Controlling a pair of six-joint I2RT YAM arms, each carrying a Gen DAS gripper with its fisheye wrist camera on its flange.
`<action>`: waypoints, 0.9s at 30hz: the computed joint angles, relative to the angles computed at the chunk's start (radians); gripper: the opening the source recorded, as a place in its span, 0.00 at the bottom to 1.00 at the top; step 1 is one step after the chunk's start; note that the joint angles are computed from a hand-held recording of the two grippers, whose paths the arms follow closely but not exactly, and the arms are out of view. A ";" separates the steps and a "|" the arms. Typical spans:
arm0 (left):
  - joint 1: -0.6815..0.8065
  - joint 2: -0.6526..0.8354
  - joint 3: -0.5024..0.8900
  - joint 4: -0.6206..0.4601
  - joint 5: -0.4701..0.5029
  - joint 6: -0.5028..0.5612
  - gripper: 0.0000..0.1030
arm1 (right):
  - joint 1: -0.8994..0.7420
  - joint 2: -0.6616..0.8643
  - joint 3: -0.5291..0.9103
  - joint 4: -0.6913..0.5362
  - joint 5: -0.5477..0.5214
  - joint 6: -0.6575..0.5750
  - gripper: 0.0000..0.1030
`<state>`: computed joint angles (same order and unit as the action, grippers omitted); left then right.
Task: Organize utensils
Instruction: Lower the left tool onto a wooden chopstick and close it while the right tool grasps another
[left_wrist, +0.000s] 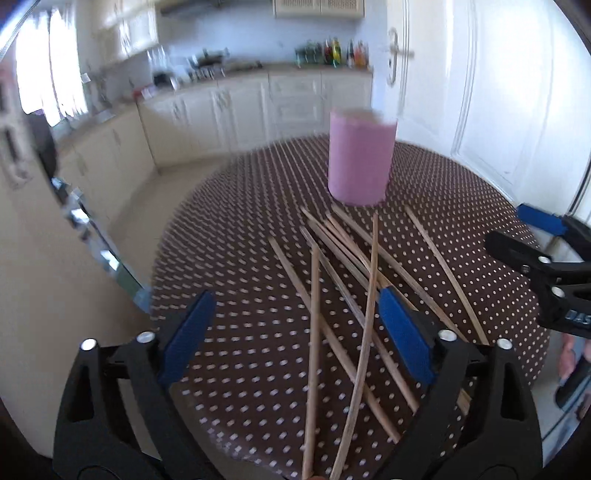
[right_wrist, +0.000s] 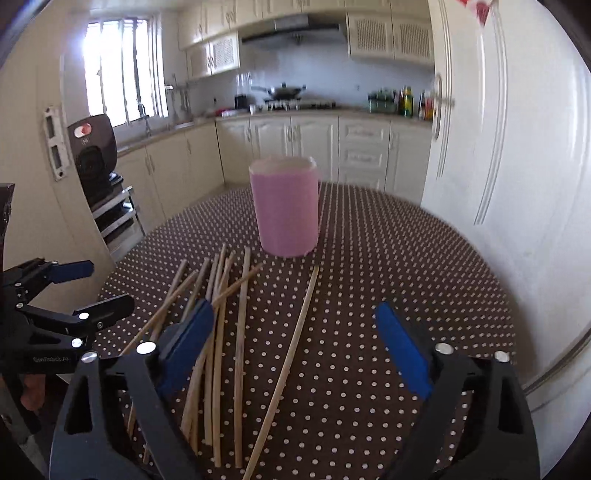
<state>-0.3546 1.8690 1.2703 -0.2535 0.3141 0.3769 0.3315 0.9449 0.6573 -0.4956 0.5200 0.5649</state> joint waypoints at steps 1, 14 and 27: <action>-0.006 0.033 0.043 -0.038 -0.017 0.001 0.72 | -0.047 0.024 0.005 0.011 -0.064 -0.017 0.73; -0.078 0.314 0.458 -0.405 -0.130 -0.007 0.32 | -0.368 0.247 0.120 -0.029 -0.487 -0.131 0.55; -0.122 0.402 0.635 -0.532 -0.138 -0.043 0.12 | -0.446 0.444 0.323 -0.187 -0.557 -0.225 0.31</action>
